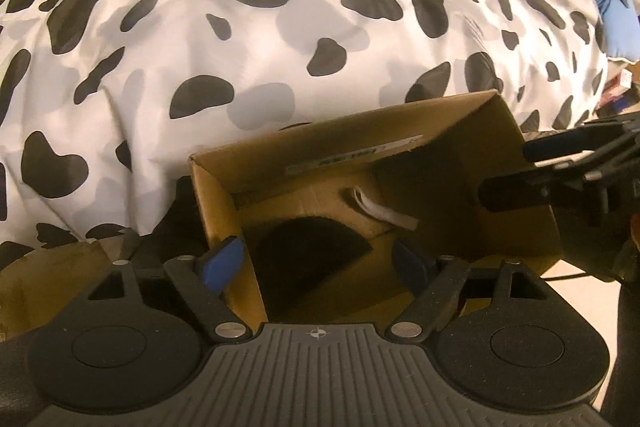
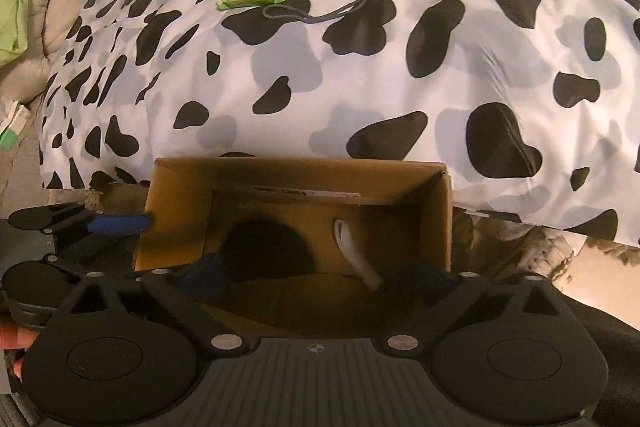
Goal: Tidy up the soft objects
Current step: 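Carry sponge and strap over the cardboard box and open both grippers, then move both grippers back over the remaining objects on the sheet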
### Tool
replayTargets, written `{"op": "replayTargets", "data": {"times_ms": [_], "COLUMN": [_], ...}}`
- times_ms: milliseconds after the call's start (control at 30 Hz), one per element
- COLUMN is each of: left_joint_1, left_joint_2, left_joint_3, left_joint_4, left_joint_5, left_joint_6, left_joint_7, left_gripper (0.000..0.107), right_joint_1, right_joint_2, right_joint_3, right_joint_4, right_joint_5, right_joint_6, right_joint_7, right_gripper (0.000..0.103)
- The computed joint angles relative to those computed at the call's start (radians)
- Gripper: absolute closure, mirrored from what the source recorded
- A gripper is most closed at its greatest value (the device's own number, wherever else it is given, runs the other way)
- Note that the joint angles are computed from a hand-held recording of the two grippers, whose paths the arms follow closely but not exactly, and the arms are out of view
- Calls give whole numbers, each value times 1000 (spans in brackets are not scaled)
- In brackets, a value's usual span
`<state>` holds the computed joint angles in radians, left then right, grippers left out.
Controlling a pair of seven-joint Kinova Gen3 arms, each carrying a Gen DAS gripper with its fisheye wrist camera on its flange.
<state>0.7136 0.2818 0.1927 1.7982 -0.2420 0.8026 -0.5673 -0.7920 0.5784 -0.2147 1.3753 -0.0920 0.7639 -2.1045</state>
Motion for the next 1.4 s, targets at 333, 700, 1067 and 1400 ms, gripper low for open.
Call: {"op": "replayTargets", "data": {"times_ms": [333,700,1067,1400], "left_joint_1": [25,65,97,85], "left_joint_2": [-4,-11,-26,-26], "left_joint_3": [-23,-25,-33,-21], "left_joint_4": [-9,-12,8,9], "left_joint_5": [-64,-190,-334,-374], "left_joint_6": [36,47,42,34], "left_joint_7": [125,252,430,457], "left_gripper": [26,26,26,26], "right_joint_1": [-54,-106,-154,-180], "right_joint_2": [6,-18,-45,-67], "right_joint_3": [47,89,142,169], "right_joint_4": [-32,-13,45,84], "right_joint_5": [73,202,314,411], "right_joint_6": [25,-18,-110,-160], "right_joint_7": [-53,-162,-306,-415], "right_gripper": [0,0,0,0]}}
